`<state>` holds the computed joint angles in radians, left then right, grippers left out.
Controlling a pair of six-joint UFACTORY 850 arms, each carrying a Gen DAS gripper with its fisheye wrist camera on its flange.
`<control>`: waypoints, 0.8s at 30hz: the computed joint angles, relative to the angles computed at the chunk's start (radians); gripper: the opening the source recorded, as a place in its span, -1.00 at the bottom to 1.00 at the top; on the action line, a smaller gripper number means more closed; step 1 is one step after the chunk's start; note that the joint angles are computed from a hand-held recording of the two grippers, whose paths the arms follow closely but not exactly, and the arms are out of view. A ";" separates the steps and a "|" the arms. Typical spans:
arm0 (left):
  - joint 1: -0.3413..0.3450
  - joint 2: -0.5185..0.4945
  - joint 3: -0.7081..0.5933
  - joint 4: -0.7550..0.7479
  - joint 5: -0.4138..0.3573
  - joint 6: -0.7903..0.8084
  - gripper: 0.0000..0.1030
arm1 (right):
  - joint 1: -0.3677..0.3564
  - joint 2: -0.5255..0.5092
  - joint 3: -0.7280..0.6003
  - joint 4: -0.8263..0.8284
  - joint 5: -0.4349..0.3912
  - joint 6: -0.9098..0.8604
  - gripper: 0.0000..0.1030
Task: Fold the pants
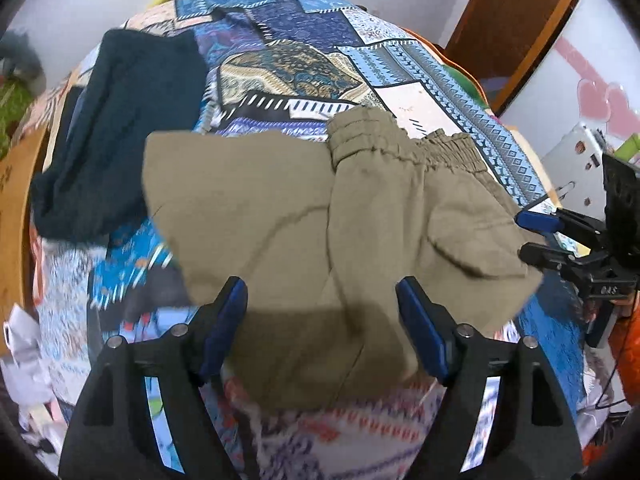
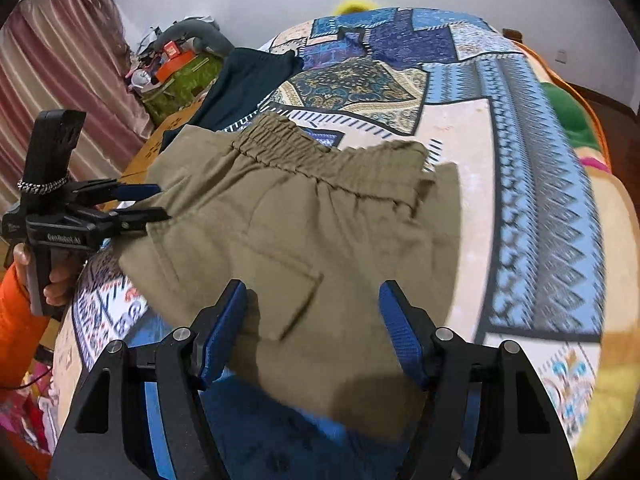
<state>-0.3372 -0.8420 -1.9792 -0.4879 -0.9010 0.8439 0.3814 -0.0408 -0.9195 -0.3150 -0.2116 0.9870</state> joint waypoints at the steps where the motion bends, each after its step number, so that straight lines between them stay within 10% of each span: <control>1: 0.006 0.014 0.020 -0.001 0.008 0.010 0.53 | 0.002 0.008 0.008 -0.020 -0.001 0.025 0.23; 16: 0.048 0.105 0.105 0.045 0.157 -0.014 0.59 | 0.053 0.114 0.060 -0.300 -0.157 0.352 0.28; 24: 0.037 -0.064 -0.151 0.095 0.051 -0.180 0.59 | 0.008 0.066 0.026 -0.426 -0.150 0.477 0.31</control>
